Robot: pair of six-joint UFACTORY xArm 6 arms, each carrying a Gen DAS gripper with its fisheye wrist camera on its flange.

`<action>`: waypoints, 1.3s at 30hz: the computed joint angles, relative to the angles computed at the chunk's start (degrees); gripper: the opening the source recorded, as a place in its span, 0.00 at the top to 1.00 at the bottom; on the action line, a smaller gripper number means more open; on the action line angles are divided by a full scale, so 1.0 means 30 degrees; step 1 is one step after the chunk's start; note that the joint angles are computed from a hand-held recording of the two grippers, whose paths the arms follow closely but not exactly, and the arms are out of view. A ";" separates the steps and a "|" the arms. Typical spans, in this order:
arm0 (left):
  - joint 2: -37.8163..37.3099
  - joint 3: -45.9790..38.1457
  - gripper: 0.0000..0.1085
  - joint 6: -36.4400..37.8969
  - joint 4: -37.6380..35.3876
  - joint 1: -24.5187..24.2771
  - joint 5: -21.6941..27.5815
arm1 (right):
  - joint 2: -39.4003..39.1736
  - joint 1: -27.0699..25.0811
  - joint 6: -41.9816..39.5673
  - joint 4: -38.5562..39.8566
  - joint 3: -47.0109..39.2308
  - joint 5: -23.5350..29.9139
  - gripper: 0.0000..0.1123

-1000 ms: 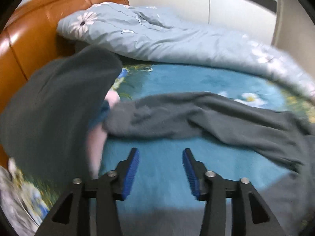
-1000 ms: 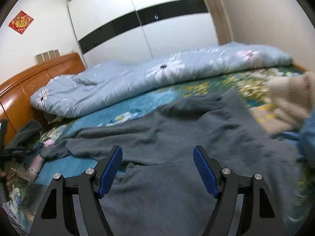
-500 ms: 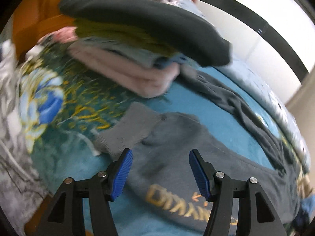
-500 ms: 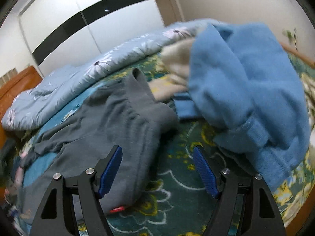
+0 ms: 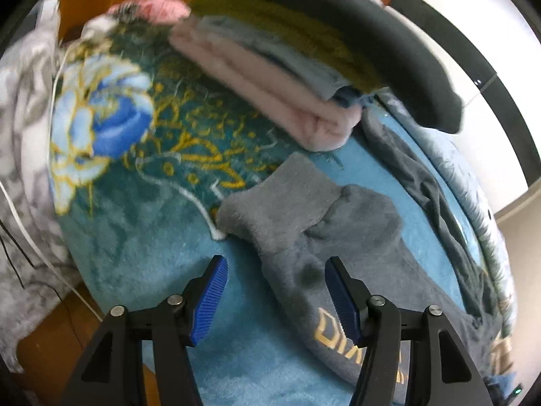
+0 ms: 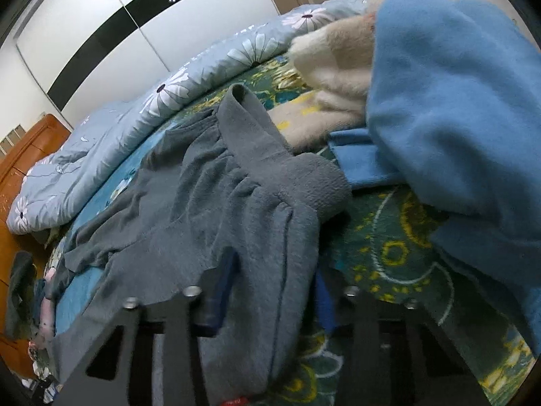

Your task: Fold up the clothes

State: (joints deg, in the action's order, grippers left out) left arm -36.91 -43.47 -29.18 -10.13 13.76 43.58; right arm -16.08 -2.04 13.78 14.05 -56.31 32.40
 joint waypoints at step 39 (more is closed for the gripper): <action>0.1825 -0.3200 0.41 0.5010 0.0256 -0.0852 -0.1415 | -0.0004 -0.0531 -0.3440 -0.5204 -0.4356 0.1706 0.57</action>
State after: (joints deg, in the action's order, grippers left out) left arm -31.43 -53.07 -14.15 -9.36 11.20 39.34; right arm -16.09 -3.63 3.46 -1.56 -69.38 37.52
